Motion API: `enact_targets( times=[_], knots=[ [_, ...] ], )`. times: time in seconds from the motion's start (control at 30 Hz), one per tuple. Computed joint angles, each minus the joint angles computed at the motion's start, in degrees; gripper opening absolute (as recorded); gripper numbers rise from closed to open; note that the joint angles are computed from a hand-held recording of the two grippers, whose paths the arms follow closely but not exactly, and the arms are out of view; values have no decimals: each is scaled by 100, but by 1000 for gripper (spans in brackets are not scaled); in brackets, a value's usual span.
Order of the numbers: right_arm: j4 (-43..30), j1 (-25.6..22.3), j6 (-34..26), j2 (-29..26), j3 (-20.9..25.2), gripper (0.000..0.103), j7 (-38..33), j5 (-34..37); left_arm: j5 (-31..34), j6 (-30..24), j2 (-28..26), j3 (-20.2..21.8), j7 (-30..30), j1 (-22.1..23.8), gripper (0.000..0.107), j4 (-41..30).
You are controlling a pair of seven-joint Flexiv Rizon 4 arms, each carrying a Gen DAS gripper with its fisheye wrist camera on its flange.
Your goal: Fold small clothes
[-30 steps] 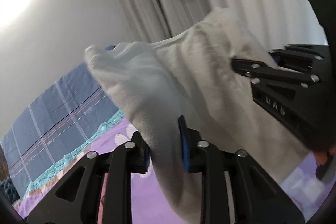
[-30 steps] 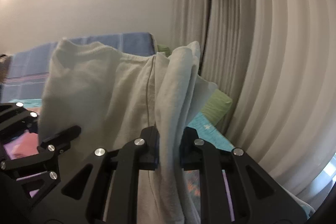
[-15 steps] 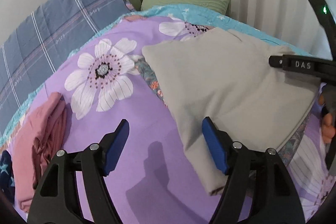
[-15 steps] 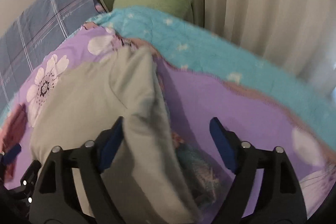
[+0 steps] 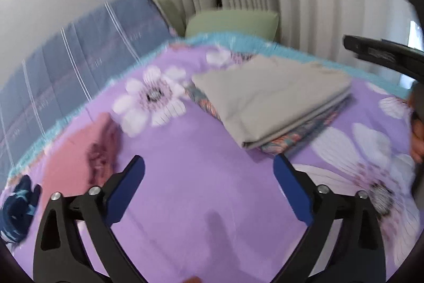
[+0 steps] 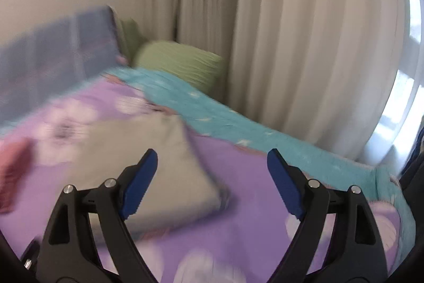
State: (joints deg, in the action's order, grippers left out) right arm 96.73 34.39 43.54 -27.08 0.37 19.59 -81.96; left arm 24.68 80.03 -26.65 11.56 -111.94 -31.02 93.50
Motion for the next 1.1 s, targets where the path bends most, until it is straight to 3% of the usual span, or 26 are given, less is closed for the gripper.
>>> enact_targets(
  times=[0.17,0.27,0.33,0.47,0.67,0.77,1.1],
  knots=[
    [1352,146,-172,1237,665,92,76,-624,298,684,869,229,-640,-342,102,941],
    [1947,207,-410,1776,1121,96,675,-704,812,735,1347,428,-1303,-646,102,1264],
    [2198,226,-414,1996,1347,96,992,-677,1213,763,1583,502,-1751,-762,102,1381],
    [2316,480,-882,2111,1663,96,1277,-480,2694,525,2179,769,-3261,-1241,102,1445],
    [2274,915,-1640,2219,1985,96,1066,10,3669,172,3030,332,-4178,-1175,102,1861],
    [2218,1156,-2058,2209,2088,96,1054,215,3968,52,3369,78,-4374,-1038,102,2051],
    [2110,1545,-2491,2225,2217,96,1097,468,3880,-113,4320,-474,-4092,-491,102,2744]
  ],
)
